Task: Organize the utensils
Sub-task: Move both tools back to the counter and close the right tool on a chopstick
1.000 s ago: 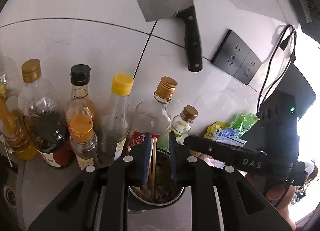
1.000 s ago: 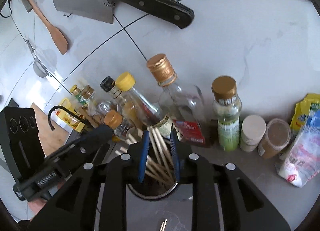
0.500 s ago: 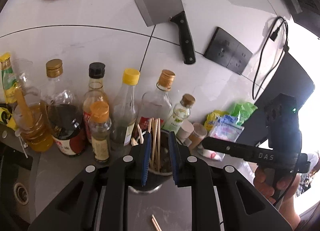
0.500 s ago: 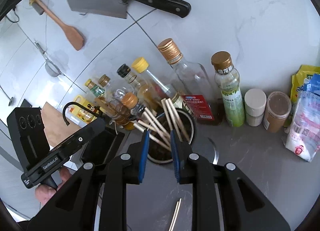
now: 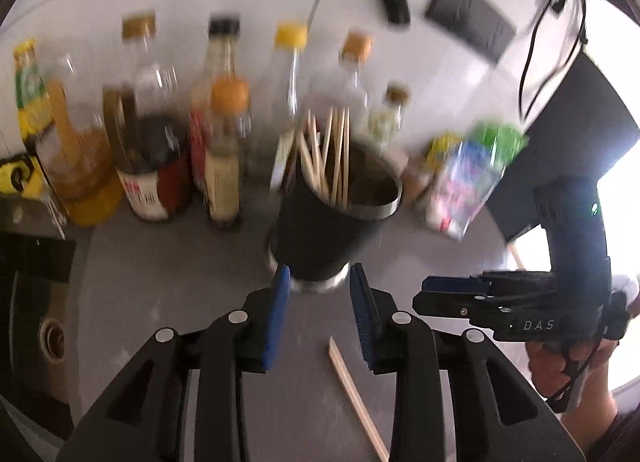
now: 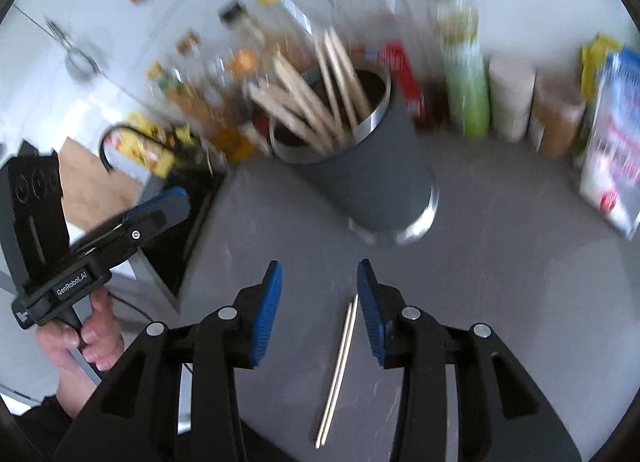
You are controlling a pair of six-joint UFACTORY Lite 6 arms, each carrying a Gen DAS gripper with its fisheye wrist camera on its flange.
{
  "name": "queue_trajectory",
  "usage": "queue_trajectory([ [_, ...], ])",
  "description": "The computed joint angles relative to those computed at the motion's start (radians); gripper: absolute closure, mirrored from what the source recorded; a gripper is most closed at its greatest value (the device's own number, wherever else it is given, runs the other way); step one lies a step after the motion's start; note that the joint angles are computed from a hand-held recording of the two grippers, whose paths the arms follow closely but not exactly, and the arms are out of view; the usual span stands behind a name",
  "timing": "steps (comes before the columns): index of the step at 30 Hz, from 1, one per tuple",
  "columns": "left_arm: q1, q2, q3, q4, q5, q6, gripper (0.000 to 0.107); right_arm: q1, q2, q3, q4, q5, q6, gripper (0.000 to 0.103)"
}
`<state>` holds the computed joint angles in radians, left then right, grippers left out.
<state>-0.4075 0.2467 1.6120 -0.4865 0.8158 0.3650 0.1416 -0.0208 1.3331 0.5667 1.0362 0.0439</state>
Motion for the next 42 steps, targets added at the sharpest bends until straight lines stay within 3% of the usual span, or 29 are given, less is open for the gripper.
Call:
queue_trajectory([
  [12, -0.059, 0.023, -0.176, 0.059, 0.089, 0.036, 0.072, 0.082, -0.065, -0.22, 0.004, -0.01, 0.1, 0.063],
  [19, -0.087, -0.005, -0.297, 0.086, 0.093, 0.081, 0.072, 0.16, -0.091, -0.296, -0.045, -0.011, 0.192, 0.064],
  [22, -0.098, 0.003, -0.326, 0.082, 0.1, 0.105, 0.072, 0.185, -0.094, -0.333, -0.021, -0.02, 0.185, 0.076],
  [26, -0.093, 0.013, -0.352, 0.068, 0.1, 0.146, 0.072, 0.218, -0.095, -0.361, -0.02, -0.044, 0.207, 0.081],
  [35, -0.065, 0.054, -0.371, 0.049, 0.107, 0.211, 0.072, 0.327, -0.035, -0.324, -0.155, -0.049, 0.332, 0.088],
  [42, -0.043, 0.112, -0.351, 0.011, 0.115, 0.27, 0.072, 0.346, 0.003, -0.3, -0.156, -0.039, 0.368, 0.09],
])
